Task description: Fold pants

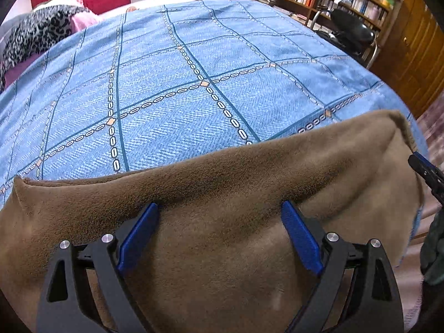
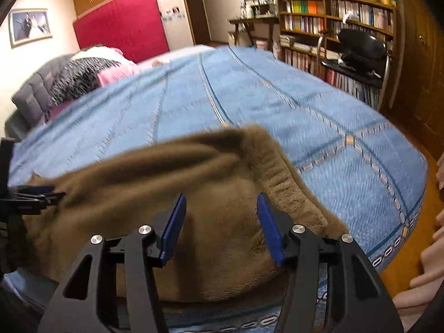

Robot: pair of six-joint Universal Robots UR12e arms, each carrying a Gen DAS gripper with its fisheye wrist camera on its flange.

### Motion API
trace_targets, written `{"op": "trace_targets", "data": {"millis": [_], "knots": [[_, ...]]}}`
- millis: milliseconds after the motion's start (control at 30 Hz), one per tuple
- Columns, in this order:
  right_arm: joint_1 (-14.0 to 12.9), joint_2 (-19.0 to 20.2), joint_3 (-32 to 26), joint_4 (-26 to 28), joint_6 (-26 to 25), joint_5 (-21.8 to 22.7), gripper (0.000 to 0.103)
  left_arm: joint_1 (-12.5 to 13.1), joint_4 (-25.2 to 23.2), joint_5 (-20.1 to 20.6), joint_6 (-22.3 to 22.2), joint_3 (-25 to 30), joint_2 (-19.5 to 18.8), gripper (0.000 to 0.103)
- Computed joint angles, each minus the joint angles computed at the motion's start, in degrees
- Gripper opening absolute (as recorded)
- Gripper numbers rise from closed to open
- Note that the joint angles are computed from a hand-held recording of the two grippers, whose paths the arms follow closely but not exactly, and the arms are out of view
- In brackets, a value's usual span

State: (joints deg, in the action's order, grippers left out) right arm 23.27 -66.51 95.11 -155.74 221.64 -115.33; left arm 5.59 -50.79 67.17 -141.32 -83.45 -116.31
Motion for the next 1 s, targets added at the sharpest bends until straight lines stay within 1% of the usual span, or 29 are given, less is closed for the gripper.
{"op": "trace_targets", "data": {"millis": [67, 167, 233, 300, 333, 367, 433, 500, 567, 633, 700, 767, 833, 933, 1000], "knots": [[-0.2, 0.1, 0.5, -0.7, -0.1, 0.6, 0.049, 0.0, 1.4, -0.1, 0.5, -0.9, 0.4, 0.089], [-0.1, 0.4, -0.1, 0.7, 0.0, 0.0, 0.049, -0.2, 1.3, 0.0, -0.4, -0.7, 0.4, 0.089], [0.1, 0.1, 0.0, 0.7, 1.0, -0.2, 0.049, 0.2, 2.7, -0.2, -0.3, -2.0, 1.5, 0.089], [0.6, -0.5, 0.7, -1.2, 2.3, -0.9, 0.05, 0.3, 5.1, -1.3, 1.6, -4.2, 3.2, 0.089], [0.8, -0.9, 1.0, -2.0, 2.9, -1.5, 0.052, 0.3, 5.6, -2.2, 3.2, -5.3, 4.1, 0.089], [1.1, -1.4, 1.7, -3.2, 4.1, -2.3, 0.052, 0.3, 5.8, -2.8, 4.6, -6.1, 4.8, 0.089], [1.4, -2.5, 2.7, -4.2, 6.7, -3.2, 0.053, 0.1, 5.6, -4.2, 8.1, -7.8, 6.3, 0.089], [1.8, -3.4, 3.8, -4.4, 9.7, -4.3, 0.053, -0.2, 4.0, -5.2, 11.1, -8.8, 7.2, 0.089], [2.2, -4.5, 5.1, -3.9, 13.3, -5.4, 0.053, -0.7, 3.1, -5.1, 13.4, -9.8, 7.6, 0.089], [2.4, -5.3, 6.1, -3.3, 16.3, -6.1, 0.053, -1.1, 3.6, -4.1, 14.2, -10.7, 7.7, 0.089], [2.1, -5.9, 7.1, -3.1, 18.4, -5.7, 0.053, -1.3, 5.1, -3.3, 14.3, -11.7, 7.6, 0.09], [1.6, -6.5, 8.3, -3.6, 21.9, -3.9, 0.059, -1.2, 6.2, -3.9, 14.2, -12.1, 7.4, 0.091], [1.0, -6.7, 9.3, -5.7, 24.4, -1.9, 0.059, -1.0, 5.5, -4.1, 14.0, -11.8, 7.3, 0.091], [0.0, -6.3, 10.6, -10.2, 26.3, 1.4, 0.06, -0.9, 5.1, -4.2, 13.7, -11.9, 7.6, 0.091], [-0.3, -5.8, 10.6, -11.2, 26.8, 2.0, 0.062, -0.7, 4.3, -4.3, 13.7, -11.9, 7.8, 0.091]]}}
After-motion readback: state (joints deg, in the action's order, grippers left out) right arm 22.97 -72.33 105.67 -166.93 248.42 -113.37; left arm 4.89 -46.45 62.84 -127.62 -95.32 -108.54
